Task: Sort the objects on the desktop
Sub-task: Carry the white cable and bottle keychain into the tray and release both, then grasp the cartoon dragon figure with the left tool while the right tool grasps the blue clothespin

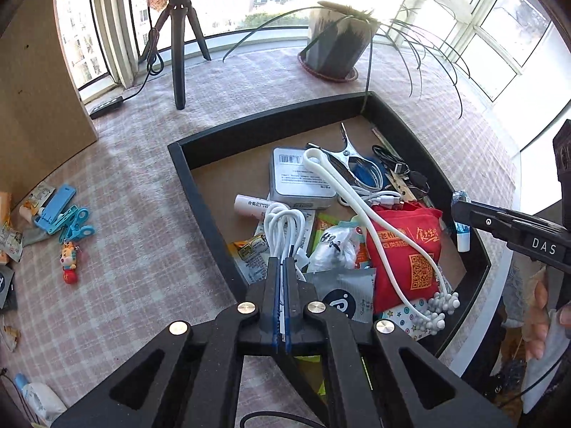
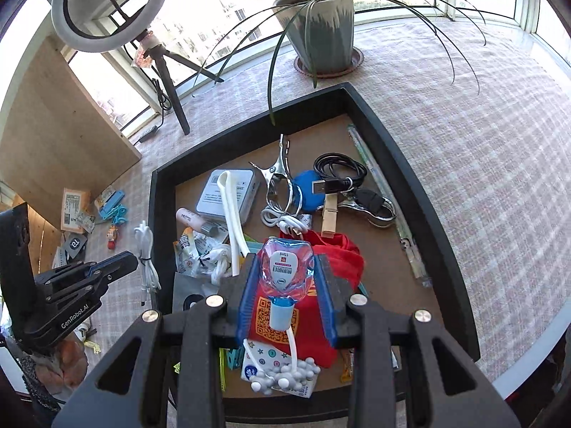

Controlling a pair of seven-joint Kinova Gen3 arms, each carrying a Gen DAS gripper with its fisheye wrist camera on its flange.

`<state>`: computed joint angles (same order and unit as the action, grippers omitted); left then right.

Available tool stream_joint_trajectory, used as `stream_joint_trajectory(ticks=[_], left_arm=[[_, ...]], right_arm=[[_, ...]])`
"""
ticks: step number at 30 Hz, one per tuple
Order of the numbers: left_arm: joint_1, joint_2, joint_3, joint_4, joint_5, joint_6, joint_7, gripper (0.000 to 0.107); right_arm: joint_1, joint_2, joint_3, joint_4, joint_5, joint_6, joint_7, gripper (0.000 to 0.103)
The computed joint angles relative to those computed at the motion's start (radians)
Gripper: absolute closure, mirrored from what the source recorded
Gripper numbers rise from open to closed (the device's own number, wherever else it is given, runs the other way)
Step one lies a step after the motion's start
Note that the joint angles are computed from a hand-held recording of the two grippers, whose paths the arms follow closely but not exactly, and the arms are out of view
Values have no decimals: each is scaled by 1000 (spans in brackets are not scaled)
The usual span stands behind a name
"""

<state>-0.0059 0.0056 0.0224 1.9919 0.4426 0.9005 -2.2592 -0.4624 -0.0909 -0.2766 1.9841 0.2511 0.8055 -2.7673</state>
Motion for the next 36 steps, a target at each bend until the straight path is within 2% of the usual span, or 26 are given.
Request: stream_joint_trajectory(ticks=[6,10,13,26,29,36], left_arm=[[36,2,24,-10,0,-9,22,107],[45,-12,25,-10,-28,-20,47,102],[47,-28,20,-4,-46,-28,58,96],[27,-60,-11,1,-39,-16,48,95],[20,-59,-18,3,-34,-13,48,86],[-22,-42,-45,15,-40,-15,43,82]], right_arm=[[16,-27,-2,29,-2,16,-13,72],[21,-26,-4,23,-16,29,-8,72],[23,-25,-8,16,-9,42,-30,64],[-22,17,-15,-39,31,62,-15,63],[-34,30,-12,-52,33,60,-6,64],[-64,82,5,-89,29,26,37,63]])
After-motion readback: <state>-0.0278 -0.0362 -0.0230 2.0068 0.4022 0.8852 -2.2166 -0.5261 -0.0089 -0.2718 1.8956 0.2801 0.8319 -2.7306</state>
